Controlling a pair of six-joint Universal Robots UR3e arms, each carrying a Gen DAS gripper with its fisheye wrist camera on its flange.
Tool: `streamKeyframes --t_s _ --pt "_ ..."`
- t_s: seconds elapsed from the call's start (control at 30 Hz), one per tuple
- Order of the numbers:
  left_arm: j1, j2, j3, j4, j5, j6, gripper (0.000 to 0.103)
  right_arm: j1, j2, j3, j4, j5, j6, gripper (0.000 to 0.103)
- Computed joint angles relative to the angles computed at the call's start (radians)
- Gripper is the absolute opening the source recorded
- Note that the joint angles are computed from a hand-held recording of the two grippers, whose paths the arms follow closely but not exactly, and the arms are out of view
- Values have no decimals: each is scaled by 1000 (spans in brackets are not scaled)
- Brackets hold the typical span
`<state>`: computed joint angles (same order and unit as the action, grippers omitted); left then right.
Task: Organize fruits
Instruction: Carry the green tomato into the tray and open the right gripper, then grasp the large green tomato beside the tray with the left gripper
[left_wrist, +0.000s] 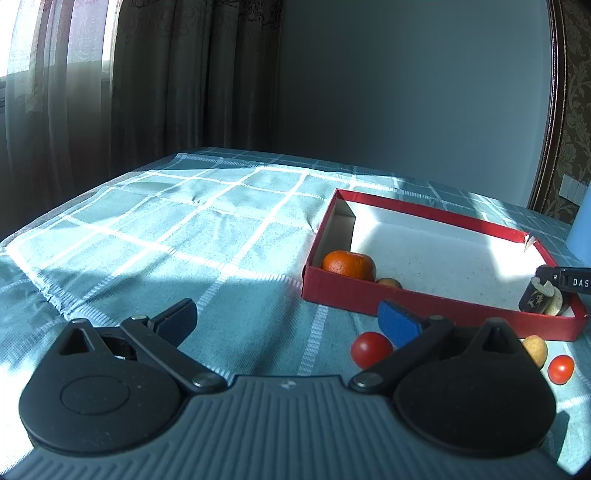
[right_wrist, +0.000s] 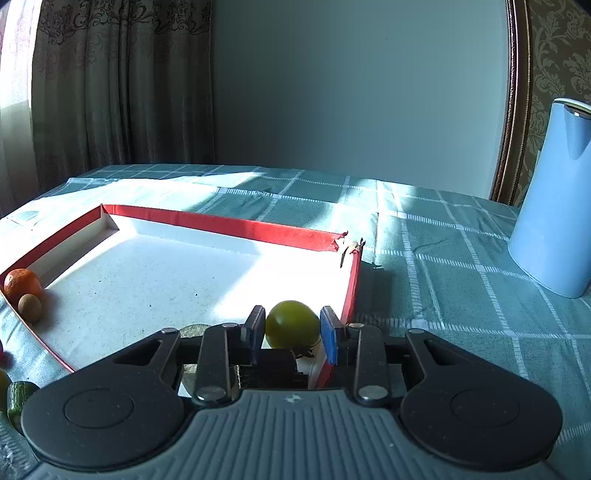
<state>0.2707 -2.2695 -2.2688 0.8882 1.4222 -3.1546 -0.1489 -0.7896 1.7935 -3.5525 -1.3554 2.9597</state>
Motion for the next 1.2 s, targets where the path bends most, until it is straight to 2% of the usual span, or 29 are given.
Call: streamKeyframes --t_s 0.17,0.33,0.47,0.6,0.67,0.77,0.83,0.93,1.03,1.2 --pt "-3 -1 1 -3 8 0 103 -7 -13 23 -11 12 3 32" --pt "-4 -1 4 -8 11 0 103 -24 -30 65 -55 46 25 41" --pt "-4 -2 5 -8 12 -1 103 -60 -76 167 -178 90 70 42" --pt "-2 0 1 -2 12 -3 103 -111 -131 332 -349 126 101 53" --pt "-3 2 -1 -3 12 -2 103 -153 -142 446 -484 153 117 66" --pt "-4 1 0 -1 15 -3 103 -210 -150 576 -613 193 120 68" --pt "-5 0 -1 4 17 -5 103 -264 -138 657 -677 255 120 72" --pt "2 2 -11 10 -1 -2 103 -270 -123 698 -665 241 102 73" --pt "10 15 -36 23 -27 14 103 -277 -149 697 -573 261 86 73" --pt "-32 11 -99 124 -26 78 103 -281 -172 682 -482 271 85 74"
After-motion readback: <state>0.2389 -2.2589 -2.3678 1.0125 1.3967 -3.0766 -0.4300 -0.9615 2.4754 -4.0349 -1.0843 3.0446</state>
